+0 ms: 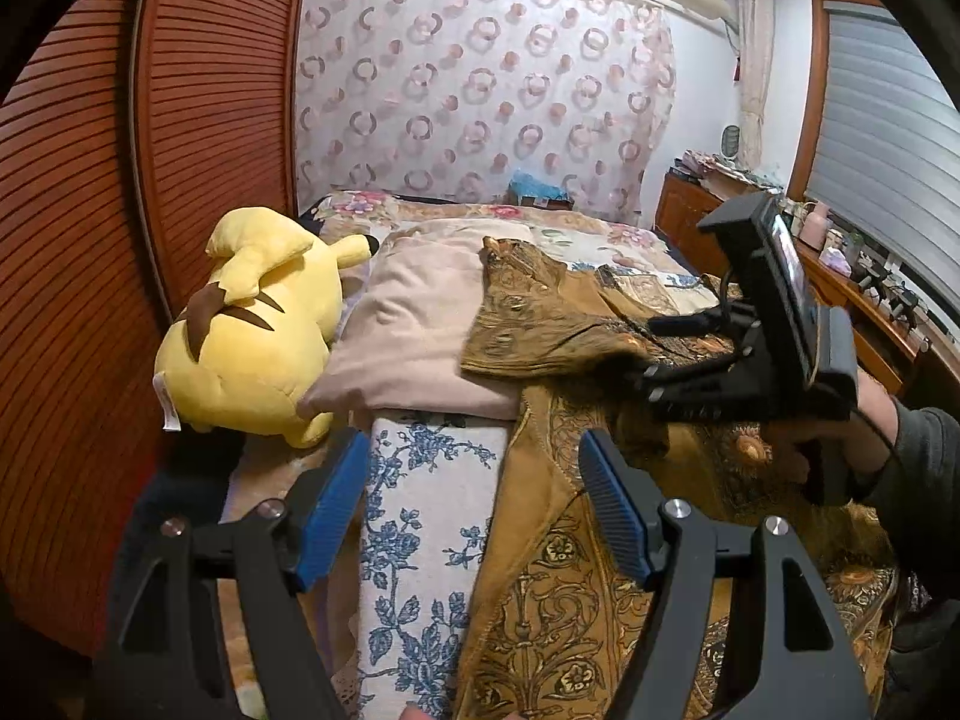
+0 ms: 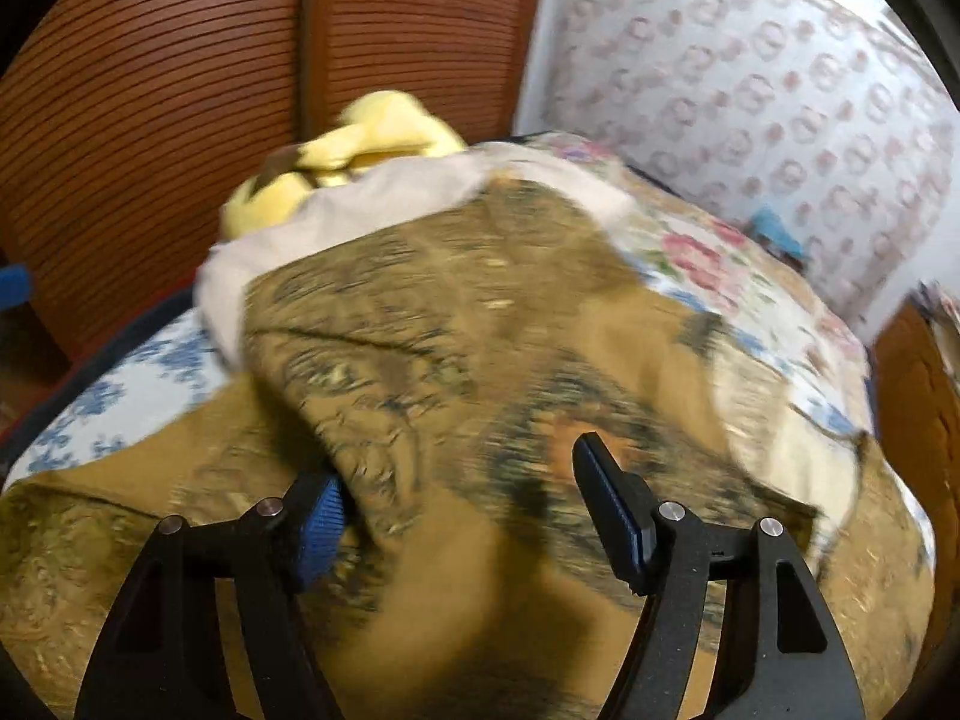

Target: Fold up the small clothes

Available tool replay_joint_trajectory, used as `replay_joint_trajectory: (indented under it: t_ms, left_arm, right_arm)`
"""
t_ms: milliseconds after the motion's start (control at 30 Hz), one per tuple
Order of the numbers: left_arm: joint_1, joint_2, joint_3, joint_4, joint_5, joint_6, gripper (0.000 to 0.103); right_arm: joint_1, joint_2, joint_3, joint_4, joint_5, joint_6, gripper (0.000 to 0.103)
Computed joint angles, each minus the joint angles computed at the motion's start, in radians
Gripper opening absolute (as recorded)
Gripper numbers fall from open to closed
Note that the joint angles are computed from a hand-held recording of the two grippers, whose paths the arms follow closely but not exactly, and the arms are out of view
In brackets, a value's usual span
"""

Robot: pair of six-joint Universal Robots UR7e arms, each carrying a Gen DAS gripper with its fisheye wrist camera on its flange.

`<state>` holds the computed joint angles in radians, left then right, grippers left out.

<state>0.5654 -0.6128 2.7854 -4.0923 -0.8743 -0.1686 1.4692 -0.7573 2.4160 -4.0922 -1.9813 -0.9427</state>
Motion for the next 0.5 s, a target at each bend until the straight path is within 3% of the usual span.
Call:
replay_joint_trajectory:
  t_ms: [133,300,500]
  left_arm:
    - [0.001,0.006,-0.009,0.007,-0.006,0.003,0.072]
    - [0.000,0.015,-0.022,0.016,-0.017,0.008,0.072]
    - [0.005,0.027,-0.046,0.038,-0.032,0.014,0.072]
  right_arm:
    - [-0.046,-0.085,0.033,-0.003,0.023,0.058,0.073]
    - [-0.092,-0.167,0.083,-0.033,0.029,0.068,0.073]
    - [-0.153,-0.275,0.158,0.039,0.134,0.090,0.073]
